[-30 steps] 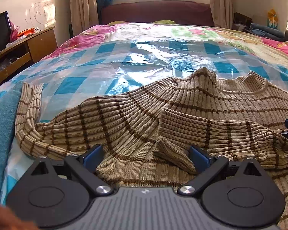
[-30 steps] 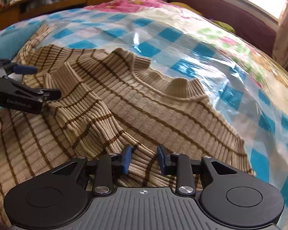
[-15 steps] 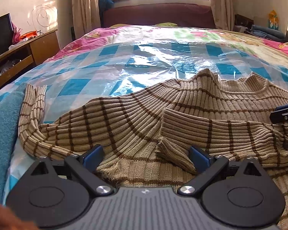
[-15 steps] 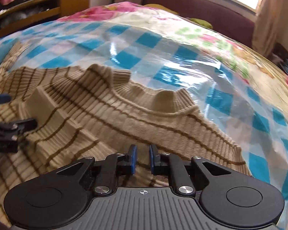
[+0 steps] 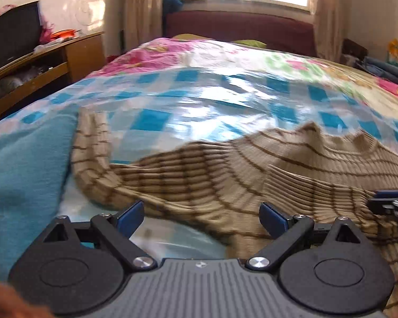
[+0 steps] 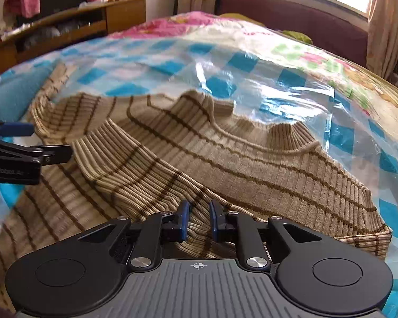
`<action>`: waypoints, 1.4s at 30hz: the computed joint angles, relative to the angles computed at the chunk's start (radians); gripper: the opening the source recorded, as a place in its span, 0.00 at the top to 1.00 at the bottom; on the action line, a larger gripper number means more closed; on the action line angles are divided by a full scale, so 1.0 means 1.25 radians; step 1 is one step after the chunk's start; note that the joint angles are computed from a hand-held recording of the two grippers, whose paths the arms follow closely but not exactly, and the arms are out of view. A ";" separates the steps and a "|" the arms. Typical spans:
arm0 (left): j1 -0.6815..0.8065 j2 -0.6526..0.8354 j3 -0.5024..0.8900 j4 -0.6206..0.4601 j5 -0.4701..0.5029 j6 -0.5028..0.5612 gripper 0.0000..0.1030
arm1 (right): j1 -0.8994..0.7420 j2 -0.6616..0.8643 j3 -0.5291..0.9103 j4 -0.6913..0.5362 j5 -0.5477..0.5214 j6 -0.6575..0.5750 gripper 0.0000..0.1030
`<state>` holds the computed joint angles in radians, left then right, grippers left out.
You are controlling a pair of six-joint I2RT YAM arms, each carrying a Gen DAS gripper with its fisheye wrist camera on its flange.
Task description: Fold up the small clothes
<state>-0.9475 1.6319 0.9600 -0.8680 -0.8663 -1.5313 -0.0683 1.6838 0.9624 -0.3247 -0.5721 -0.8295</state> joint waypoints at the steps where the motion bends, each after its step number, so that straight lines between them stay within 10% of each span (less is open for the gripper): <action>1: 0.008 -0.021 -0.016 -0.028 -0.004 -0.026 0.04 | -0.004 -0.011 -0.005 -0.004 -0.011 0.000 0.83; 7: 0.107 -0.129 -0.122 -0.119 0.008 -0.145 0.09 | -0.011 -0.056 -0.033 -0.037 -0.073 0.006 0.83; 14: 0.191 -0.190 -0.240 0.068 0.072 -0.160 0.26 | 0.003 -0.072 -0.047 -0.063 -0.105 0.012 0.83; 24: 0.265 -0.274 -0.327 0.268 0.101 -0.121 0.80 | -0.013 -0.046 -0.027 -0.081 -0.125 0.057 0.82; 30: 0.208 -0.300 -0.298 0.277 0.049 -0.073 0.85 | -0.029 -0.056 -0.021 -0.078 -0.147 0.082 0.82; 38: 0.020 -0.191 -0.185 0.527 0.031 0.284 0.87 | -0.067 -0.060 0.013 -0.082 -0.163 0.154 0.82; 42: -0.045 -0.016 -0.064 0.514 0.071 0.407 0.86 | -0.089 -0.046 0.046 -0.108 -0.141 0.163 0.80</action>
<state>-1.0032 1.6121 0.8795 -0.2253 -0.7775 -1.0222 -0.1793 1.6265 1.0196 -0.4596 -0.7482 -0.6259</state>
